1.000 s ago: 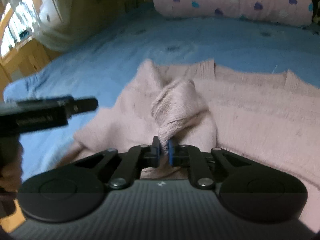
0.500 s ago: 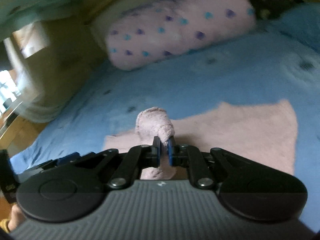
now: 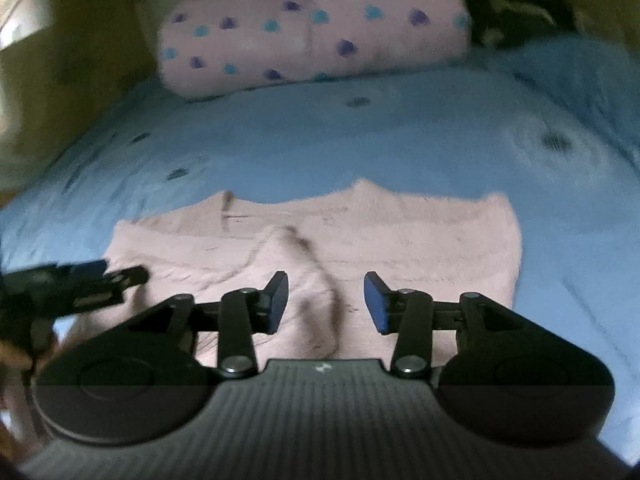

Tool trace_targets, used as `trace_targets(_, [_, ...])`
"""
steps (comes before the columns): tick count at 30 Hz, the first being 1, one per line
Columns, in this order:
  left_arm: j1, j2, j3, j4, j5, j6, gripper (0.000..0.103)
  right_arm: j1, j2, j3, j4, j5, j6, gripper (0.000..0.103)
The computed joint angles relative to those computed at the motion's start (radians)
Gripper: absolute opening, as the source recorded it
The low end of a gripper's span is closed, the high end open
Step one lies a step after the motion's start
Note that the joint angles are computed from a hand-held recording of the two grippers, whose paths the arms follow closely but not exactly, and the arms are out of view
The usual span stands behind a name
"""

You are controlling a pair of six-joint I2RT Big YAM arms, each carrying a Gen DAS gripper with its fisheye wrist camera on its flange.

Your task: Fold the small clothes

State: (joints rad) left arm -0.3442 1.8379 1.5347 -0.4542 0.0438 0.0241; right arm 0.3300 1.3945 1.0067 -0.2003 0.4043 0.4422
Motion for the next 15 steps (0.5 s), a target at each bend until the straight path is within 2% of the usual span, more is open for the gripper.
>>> trace_targets(6, [0.007, -0.051, -0.037, -0.010, 0.004, -0.013, 0.069, 0.057, 0.021, 0.036, 0.002, -0.091, -0.153, 0.052])
trace_targets(12, [0.010, -0.100, -0.080, -0.003, 0.011, 0.014, 0.069, 0.094, 0.109, 0.108, -0.027, -0.157, -0.233, 0.052])
trace_targets(15, [0.009, -0.114, -0.095, 0.008, 0.015, 0.026, 0.069, 0.095, 0.154, 0.141, -0.052, -0.187, -0.242, 0.052])
